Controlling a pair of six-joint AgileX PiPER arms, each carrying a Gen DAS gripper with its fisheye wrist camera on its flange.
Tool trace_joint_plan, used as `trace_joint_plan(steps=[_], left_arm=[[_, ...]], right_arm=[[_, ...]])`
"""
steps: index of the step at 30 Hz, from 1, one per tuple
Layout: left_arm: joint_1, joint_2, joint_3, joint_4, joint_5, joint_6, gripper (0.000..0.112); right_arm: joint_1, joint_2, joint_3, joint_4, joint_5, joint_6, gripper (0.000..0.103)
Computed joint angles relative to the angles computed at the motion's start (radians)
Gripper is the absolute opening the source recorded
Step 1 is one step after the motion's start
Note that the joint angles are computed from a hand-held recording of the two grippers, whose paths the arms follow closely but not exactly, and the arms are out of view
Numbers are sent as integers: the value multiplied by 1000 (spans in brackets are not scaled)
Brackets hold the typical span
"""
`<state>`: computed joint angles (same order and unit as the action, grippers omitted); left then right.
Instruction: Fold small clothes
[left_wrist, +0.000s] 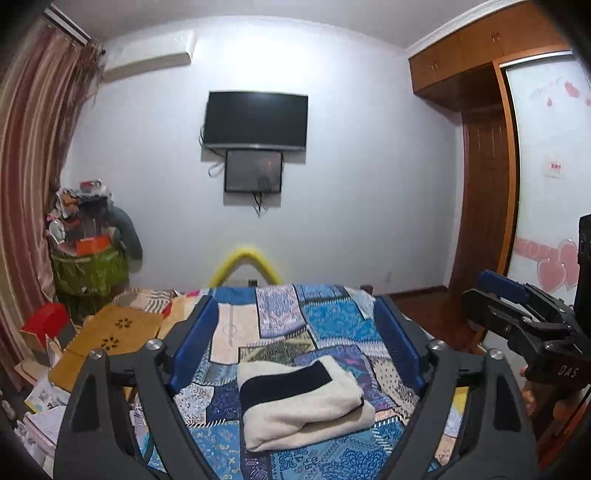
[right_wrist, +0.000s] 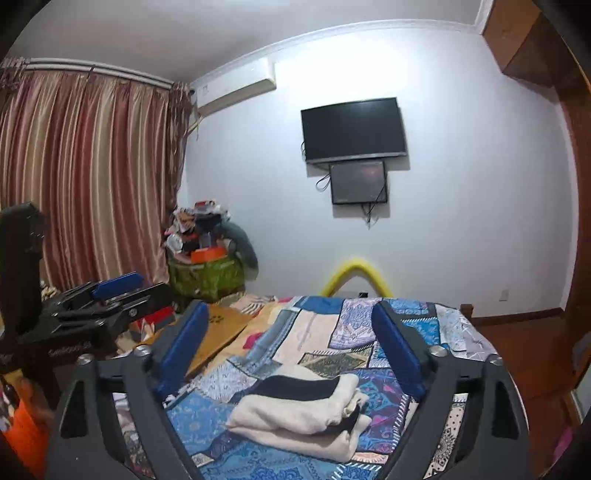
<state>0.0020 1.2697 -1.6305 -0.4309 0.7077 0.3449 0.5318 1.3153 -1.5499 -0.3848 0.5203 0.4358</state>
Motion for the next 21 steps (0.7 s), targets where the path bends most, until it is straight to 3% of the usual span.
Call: trace_joint_plan(steps=[5,9,21], left_arm=[[10,-26,29,-17,-14,-13,103],[2,-34,45,7,-19,-43,103],[-14,-36,72,32,-27,-68,103]], right_arm=[[16,3,3,-82,17,85,103],[41,-2,12,-161,52,153,103],[41,-13,34,-155,69,162,103]])
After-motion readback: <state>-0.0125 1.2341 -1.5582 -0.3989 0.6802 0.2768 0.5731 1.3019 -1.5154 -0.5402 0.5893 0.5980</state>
